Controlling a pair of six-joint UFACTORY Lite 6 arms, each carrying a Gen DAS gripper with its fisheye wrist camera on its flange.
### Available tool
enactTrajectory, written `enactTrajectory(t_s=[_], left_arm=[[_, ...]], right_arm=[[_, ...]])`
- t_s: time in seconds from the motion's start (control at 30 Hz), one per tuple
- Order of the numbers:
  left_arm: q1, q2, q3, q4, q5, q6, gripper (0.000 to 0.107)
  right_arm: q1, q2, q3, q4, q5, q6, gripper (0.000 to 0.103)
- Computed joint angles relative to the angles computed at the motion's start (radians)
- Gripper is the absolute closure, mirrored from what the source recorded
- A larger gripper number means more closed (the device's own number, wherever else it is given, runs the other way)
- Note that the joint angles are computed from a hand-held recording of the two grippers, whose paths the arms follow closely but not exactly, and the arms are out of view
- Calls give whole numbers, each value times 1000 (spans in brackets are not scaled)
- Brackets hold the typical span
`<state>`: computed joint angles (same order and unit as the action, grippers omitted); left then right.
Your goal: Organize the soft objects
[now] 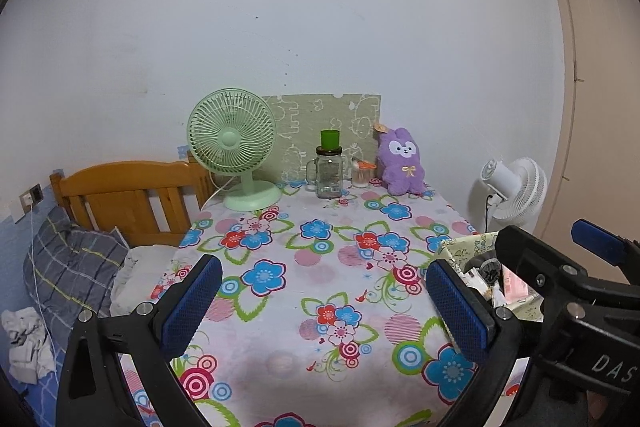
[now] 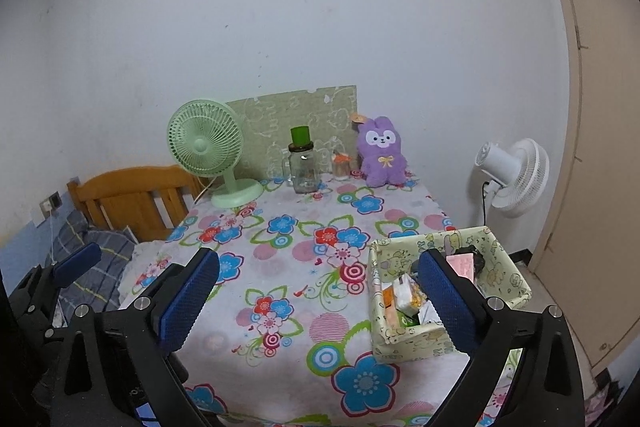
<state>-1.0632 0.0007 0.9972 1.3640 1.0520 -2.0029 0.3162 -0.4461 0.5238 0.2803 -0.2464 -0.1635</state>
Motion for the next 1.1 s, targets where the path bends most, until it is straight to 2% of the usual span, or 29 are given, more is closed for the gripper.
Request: enactTrajectory(t_s=[0.17, 0.57, 1.1], left_arm=[[-2, -6, -3, -3, 6, -4, 4], [-16, -18, -3, -2, 55, -40, 4], [-20, -24, -8, -11, 84, -50, 4]], right_arm=[[0, -13, -5, 59, -5, -63, 2], [-49, -28, -2, -120, 10, 93, 2], [-61, -55, -19, -133, 8, 104, 0]])
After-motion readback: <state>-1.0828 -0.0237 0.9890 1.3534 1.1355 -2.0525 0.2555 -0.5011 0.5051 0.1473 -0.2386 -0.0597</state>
